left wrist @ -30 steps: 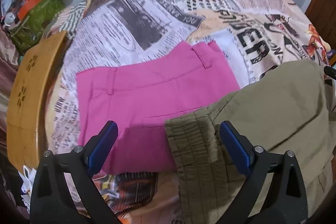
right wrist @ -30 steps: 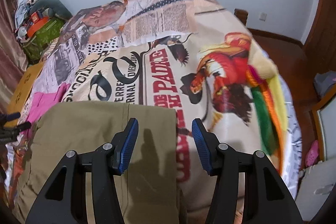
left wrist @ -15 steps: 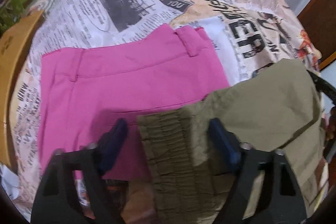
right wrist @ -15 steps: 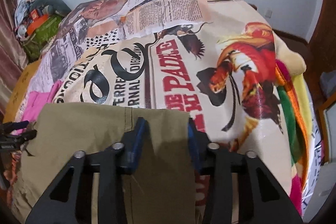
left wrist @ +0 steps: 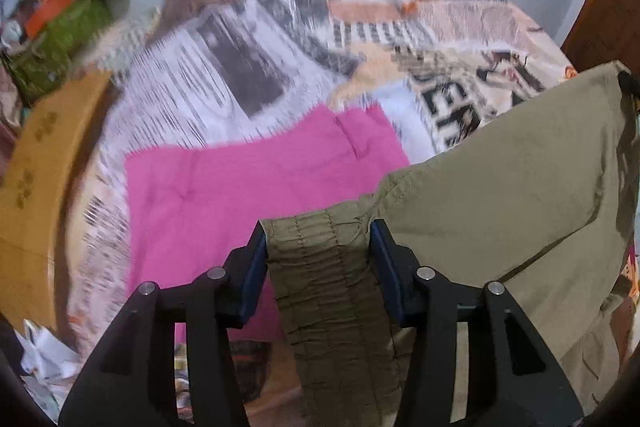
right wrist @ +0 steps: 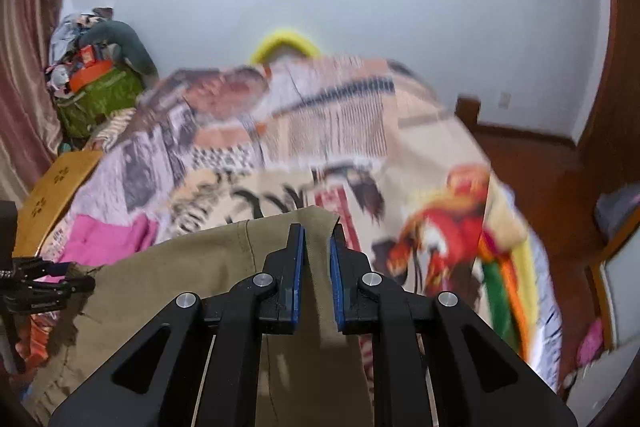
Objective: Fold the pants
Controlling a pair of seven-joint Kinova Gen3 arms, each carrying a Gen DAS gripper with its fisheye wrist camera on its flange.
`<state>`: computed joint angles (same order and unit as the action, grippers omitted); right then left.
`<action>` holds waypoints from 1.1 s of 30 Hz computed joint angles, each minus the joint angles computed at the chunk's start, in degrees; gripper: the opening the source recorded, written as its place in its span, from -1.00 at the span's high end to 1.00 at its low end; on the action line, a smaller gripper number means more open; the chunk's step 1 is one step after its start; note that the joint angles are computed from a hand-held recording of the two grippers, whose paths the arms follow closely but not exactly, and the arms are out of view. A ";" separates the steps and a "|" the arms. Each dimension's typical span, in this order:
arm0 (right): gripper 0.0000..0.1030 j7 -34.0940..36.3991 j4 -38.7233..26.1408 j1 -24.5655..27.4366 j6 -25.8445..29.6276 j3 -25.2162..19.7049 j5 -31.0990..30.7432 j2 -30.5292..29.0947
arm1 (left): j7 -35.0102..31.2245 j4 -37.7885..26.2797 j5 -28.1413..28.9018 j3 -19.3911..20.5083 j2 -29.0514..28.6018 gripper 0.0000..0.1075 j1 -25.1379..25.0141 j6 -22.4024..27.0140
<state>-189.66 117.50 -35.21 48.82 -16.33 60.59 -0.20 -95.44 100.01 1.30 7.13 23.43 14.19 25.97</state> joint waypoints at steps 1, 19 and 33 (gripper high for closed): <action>0.79 0.18 -0.74 -0.40 1.19 -0.40 0.56 -0.38 | 0.47 0.65 -0.64 -0.64 -1.08 0.08 0.67 -0.86; 0.80 -2.20 -2.65 -4.47 14.01 -10.23 -1.88 -7.85 | -10.48 14.01 7.48 1.66 -21.45 0.09 -3.74 -4.76; 0.80 -15.34 -2.37 -14.55 29.19 -21.01 -8.22 -7.66 | -22.26 23.94 16.46 -5.12 -34.19 0.09 0.36 -0.19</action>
